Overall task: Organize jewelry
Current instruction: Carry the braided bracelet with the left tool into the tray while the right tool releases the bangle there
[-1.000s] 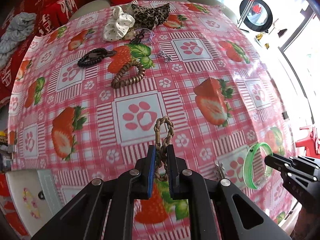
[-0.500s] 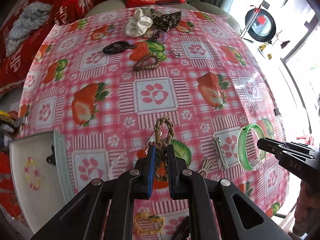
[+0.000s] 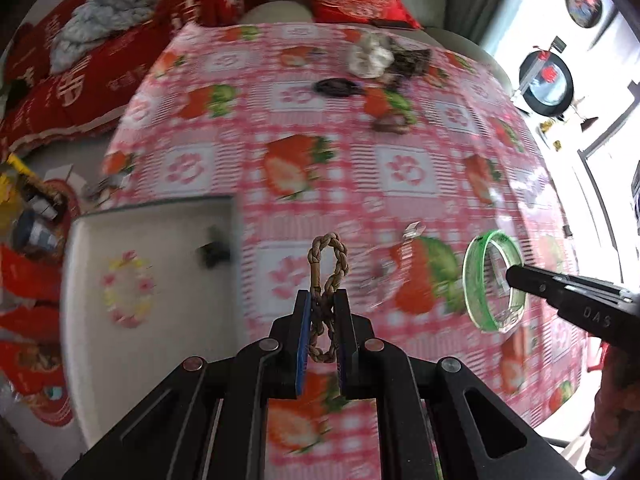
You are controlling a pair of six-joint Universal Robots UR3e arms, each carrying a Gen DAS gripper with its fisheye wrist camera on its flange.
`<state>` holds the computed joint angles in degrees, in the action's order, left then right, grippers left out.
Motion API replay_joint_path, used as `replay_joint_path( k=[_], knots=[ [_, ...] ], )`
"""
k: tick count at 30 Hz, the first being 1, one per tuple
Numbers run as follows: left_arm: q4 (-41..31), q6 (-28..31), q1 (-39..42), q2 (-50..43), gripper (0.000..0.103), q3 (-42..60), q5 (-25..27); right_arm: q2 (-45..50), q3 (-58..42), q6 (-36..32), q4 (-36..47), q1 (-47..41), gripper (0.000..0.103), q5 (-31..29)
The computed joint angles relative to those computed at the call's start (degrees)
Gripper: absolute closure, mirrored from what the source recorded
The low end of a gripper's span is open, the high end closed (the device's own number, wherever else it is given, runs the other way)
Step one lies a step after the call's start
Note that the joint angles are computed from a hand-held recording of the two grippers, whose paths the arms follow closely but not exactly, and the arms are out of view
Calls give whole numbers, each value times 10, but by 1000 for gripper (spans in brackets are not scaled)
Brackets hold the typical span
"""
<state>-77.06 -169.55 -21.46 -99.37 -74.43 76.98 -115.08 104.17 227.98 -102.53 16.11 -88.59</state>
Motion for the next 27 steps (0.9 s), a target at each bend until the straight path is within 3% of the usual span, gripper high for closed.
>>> replay_joint_path(
  k=[5, 12, 18, 27],
  knots=[
    [-3, 58, 96, 61, 85, -86, -5, 159, -126, 42, -46, 93, 96, -22],
    [28, 113, 187, 86, 85, -174, 10, 361, -334, 46, -45, 163, 96, -24],
    [45, 135, 239, 68, 85, -200, 5, 527, -541, 27, 17, 192, 96, -14],
    [65, 139, 259, 44, 85, -207, 15, 695, -797, -1, 152, 197, 96, -1]
  ],
)
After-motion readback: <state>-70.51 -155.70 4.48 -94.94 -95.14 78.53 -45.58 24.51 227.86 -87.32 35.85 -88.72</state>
